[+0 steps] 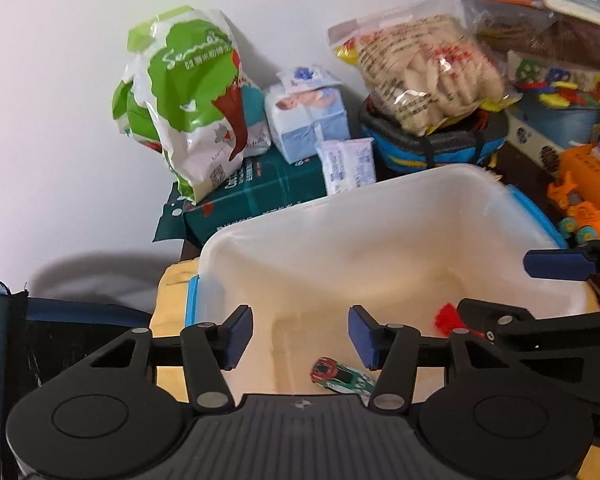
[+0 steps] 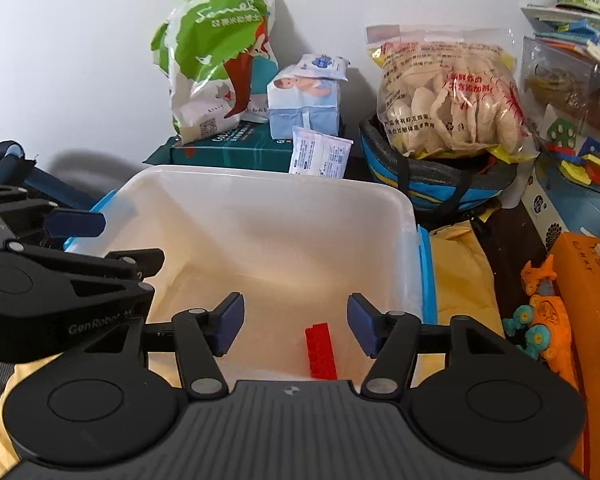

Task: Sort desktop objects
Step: 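Move both tools back over the toys on the cloth, then grasp the teal toy gun with the left tool while the right tool grasps the grey figure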

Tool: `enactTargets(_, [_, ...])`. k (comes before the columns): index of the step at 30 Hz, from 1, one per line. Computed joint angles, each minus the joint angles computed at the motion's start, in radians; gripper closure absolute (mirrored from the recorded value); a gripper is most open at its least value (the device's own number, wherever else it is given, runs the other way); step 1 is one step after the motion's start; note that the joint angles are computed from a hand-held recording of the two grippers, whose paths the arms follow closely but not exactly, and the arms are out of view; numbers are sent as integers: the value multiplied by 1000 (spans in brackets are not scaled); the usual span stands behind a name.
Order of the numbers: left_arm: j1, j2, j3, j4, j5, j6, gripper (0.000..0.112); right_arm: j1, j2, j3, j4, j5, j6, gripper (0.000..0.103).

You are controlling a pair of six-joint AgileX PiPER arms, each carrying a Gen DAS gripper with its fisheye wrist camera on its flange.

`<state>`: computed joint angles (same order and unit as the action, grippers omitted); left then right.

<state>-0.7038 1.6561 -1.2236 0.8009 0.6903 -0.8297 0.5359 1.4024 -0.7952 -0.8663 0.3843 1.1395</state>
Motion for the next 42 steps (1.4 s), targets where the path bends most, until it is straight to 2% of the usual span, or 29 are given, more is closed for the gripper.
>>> enactTargets(6, [-95,-134,121,50,47,-93,52,80,-141,91,-9,78,21,34])
enactTargets(13, [-263,-240,288,57,102,-234,50,154,-302,248,36,150,28,34])
enactTargets(22, [-461,-224,454,-32,92,-344,50,160,-439,498,115,85,58,34])
enactTargets(29, [-500,-184,529,-82,32,-431,51,284,-493,579,78,113,184,34])
enactTargets(33, [-475,-194,585,-90,-41,-460,51,407,-529,614,41,142,285,38])
enactTargets(37, [-467,-167,582,-94,-69,-440,54,468,-512,628,46,140,318,43])
enactTargets(39, [-451,-148,578,-117,-92,-401,57,487,-515,633,61,142,320,44])
enactTargets(42, [-417,-131,582,-175,-153,-320,71,537,-501,635,51,160,354,45])
